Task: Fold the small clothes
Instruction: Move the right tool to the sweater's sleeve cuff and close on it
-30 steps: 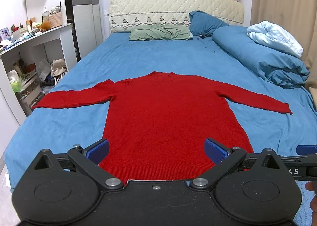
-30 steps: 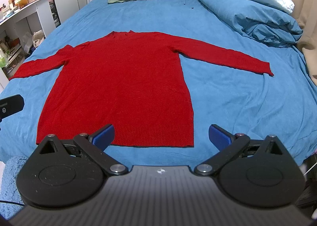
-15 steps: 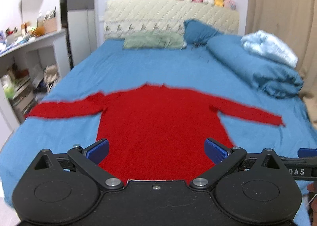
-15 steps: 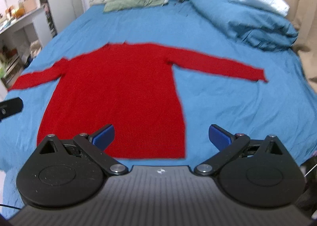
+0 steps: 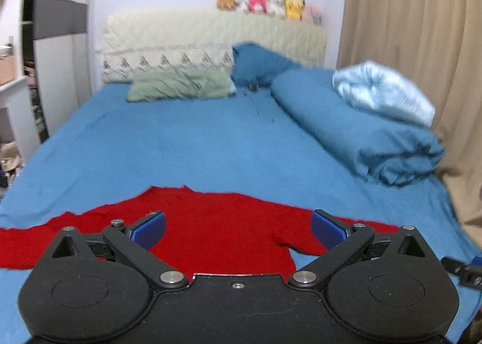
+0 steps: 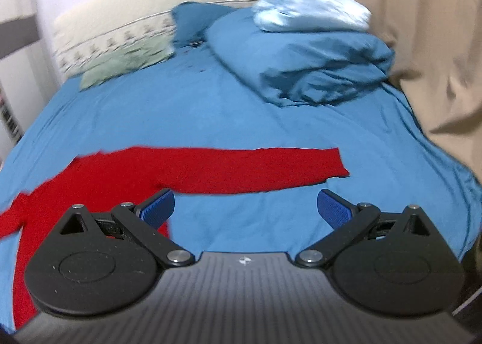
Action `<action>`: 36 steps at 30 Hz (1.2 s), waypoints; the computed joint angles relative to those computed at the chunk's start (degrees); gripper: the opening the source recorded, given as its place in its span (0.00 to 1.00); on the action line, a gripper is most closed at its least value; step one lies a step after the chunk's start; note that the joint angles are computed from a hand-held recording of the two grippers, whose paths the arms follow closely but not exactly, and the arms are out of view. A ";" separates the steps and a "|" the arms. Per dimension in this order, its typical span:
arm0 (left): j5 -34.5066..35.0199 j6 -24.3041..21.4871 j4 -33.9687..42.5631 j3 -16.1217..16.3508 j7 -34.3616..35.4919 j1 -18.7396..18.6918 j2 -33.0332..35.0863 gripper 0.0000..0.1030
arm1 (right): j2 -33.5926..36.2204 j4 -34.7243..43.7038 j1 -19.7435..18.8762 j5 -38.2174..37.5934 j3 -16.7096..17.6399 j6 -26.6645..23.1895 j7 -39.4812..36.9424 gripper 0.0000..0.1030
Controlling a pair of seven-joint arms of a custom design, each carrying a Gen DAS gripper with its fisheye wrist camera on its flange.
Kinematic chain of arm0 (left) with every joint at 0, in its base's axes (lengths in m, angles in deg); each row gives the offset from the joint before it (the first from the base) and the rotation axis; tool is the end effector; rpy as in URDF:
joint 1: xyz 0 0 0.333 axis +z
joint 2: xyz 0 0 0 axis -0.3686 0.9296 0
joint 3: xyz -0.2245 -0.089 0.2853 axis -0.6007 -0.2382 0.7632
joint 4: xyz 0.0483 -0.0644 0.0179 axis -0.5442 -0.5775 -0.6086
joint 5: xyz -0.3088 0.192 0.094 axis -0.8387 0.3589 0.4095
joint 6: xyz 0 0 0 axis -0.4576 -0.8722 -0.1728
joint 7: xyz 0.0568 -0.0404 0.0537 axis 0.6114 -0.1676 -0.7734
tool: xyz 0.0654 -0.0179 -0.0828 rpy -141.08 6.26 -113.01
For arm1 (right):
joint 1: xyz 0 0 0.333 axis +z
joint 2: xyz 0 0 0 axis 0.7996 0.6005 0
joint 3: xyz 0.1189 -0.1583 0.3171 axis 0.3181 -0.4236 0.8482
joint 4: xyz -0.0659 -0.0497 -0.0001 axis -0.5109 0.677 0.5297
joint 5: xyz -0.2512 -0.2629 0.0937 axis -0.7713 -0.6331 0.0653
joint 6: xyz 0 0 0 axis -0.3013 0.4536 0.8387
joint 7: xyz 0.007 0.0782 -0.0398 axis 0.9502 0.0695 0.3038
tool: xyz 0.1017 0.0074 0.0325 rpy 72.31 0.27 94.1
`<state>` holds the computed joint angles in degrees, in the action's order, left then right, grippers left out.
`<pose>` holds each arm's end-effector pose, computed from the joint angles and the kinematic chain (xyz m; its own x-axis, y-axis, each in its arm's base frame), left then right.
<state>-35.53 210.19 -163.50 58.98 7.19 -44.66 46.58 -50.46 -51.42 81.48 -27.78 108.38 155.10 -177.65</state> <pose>0.5051 -0.3299 0.5565 -0.5328 -0.8435 0.0676 -0.4996 0.2491 -0.8297 0.3107 0.2778 0.5175 -0.6911 -0.7061 -0.1544 -0.3517 0.5151 -0.7816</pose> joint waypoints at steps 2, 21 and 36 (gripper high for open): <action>5.17 -1.95 5.04 5.36 -3.59 -5.19 5.33 1.00 | -0.40 -3.93 -1.87 -2.01 -2.47 4.91 3.96 1.00; 2.92 -22.99 49.58 3.65 0.06 -7.59 45.43 1.00 | 22.62 -8.87 -12.15 -30.26 -14.99 16.70 40.63 0.84; 6.69 -33.92 58.44 3.60 -1.36 -6.94 46.67 1.00 | 15.42 -1.66 -15.30 -22.53 -15.37 18.20 20.79 0.20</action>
<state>-28.84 176.26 -105.06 62.58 5.83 -51.61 93.25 -35.04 -53.08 66.17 -50.32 93.01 173.30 -156.86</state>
